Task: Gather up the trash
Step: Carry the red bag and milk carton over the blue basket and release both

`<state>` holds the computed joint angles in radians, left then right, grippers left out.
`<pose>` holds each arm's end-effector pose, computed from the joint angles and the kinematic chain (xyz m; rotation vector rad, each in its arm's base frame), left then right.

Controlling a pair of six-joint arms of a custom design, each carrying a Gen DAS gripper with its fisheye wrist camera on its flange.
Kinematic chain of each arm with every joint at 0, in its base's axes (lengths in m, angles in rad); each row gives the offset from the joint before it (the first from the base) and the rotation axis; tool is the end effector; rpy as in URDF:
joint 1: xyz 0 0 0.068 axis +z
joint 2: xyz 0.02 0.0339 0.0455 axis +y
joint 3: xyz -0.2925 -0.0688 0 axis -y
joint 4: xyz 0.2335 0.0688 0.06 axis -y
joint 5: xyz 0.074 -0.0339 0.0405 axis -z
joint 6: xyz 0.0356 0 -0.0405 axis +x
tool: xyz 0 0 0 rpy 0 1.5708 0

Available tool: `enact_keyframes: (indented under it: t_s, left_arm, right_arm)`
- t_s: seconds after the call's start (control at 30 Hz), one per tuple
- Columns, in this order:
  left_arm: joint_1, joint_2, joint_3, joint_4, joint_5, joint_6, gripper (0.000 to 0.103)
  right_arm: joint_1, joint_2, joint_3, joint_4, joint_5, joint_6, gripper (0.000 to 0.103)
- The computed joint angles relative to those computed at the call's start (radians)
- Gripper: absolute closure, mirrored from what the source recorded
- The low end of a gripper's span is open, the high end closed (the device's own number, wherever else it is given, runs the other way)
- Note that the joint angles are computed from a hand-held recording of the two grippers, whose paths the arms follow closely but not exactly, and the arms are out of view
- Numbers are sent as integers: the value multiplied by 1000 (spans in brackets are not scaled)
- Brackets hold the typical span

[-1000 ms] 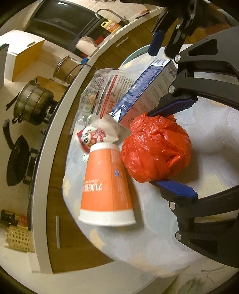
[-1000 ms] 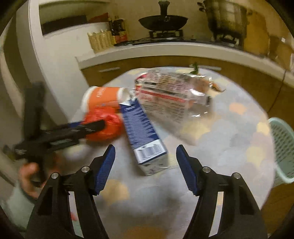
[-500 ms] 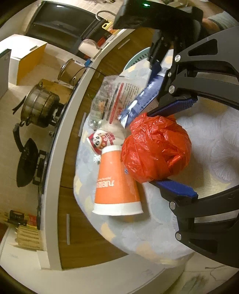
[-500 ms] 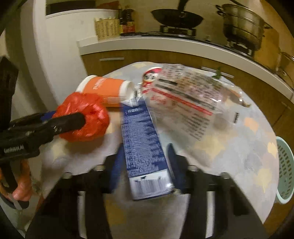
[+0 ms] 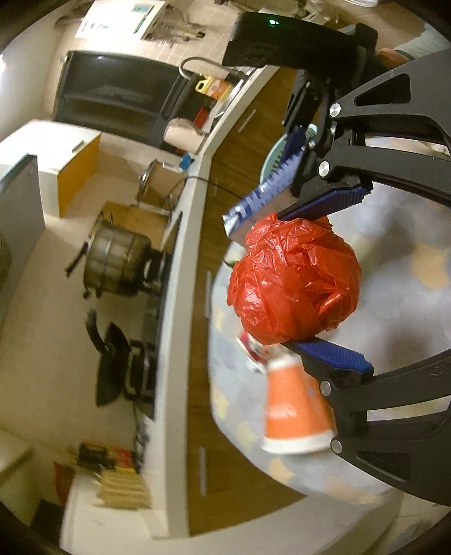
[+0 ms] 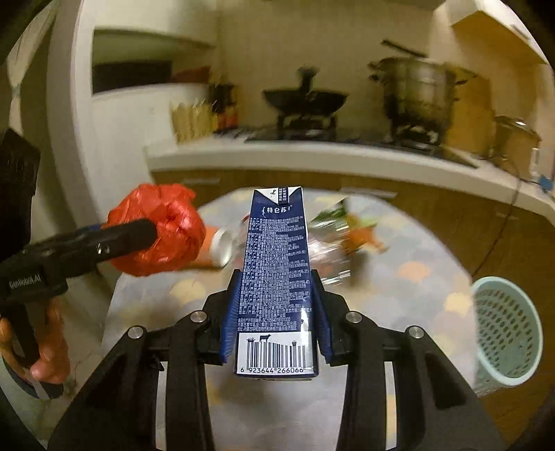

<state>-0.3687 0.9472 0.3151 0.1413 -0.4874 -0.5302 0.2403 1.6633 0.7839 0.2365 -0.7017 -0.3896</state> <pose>0.1609 -0.0443 0.2117 -0.4537 1.9490 -0.0722 0.3084 0.0992 0.2025 -1.0084 1.8633 0.6828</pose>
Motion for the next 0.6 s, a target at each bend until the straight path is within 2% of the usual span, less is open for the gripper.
enact_keyframes:
  t_s: [0.17, 0.33, 0.57, 0.6]
  left_arm:
    - [-16, 202, 133, 97, 24, 72, 41]
    - [-14, 471, 326, 165, 114, 110, 41]
    - [-25, 833, 658, 134, 229, 131, 41]
    - [-30, 907, 742, 105, 247, 132, 41]
  right_arm:
    - [-122, 40, 75, 25, -13, 40, 69]
    - [-247, 162, 221, 7, -2, 80, 69]
    - [-374, 386, 464, -29, 96, 133, 69]
    - [-384, 423, 514, -49, 110, 138, 69]
